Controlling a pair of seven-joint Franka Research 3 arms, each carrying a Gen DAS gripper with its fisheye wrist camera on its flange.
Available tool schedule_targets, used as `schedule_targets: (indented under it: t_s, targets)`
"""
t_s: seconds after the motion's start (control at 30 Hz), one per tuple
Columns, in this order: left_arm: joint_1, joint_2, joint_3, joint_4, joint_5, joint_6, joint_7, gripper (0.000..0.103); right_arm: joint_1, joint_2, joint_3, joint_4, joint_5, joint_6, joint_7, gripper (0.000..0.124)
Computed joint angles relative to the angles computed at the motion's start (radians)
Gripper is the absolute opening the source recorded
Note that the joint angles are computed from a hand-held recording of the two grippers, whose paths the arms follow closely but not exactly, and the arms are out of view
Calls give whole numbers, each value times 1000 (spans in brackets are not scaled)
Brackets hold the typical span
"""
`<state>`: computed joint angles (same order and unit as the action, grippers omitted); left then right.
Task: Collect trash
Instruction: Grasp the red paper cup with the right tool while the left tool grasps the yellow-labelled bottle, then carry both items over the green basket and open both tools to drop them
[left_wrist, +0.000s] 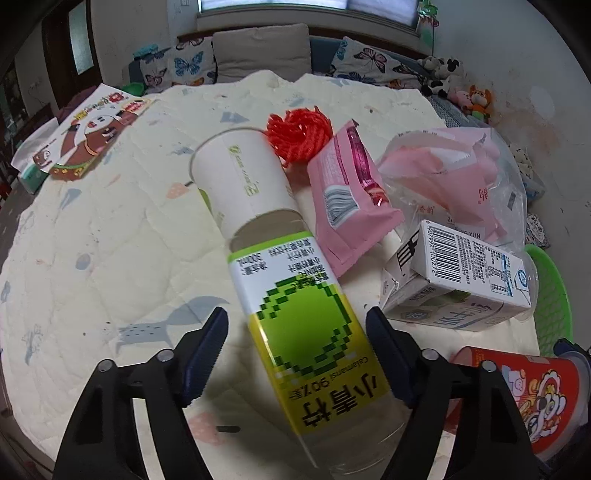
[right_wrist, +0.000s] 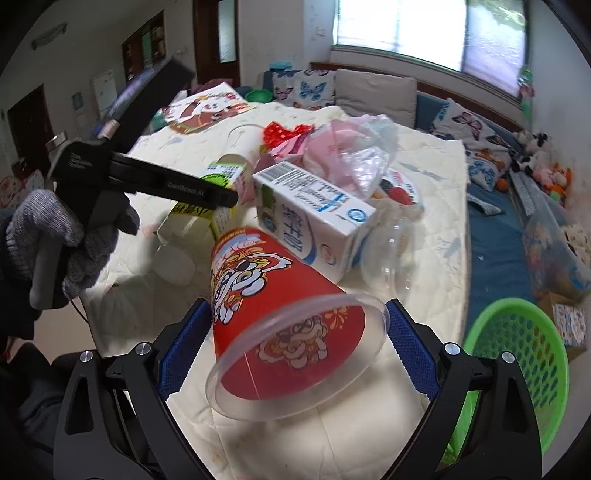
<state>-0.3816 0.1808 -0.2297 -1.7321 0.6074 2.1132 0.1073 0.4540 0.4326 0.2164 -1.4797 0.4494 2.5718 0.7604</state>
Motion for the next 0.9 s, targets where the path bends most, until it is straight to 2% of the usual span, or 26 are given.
schedule_targets:
  t_s: [0.03, 0.2, 0.6, 0.9]
  targets:
    - [3, 3, -1, 0, -10, 11, 6, 67, -4, -7, 2, -7, 8, 2, -1, 93]
    - [-2, -5, -2, -9, -10, 22, 4, 64, -15, -42, 0, -44, 36, 30, 9, 92]
    - [7, -150, -36, -143, 16, 132, -36, 58, -25, -83, -9, -75, 50, 45, 51, 92]
    - [3, -186, -66, -130, 71, 177, -33, 56, -25, -87, -17, -66, 38, 48, 82, 92]
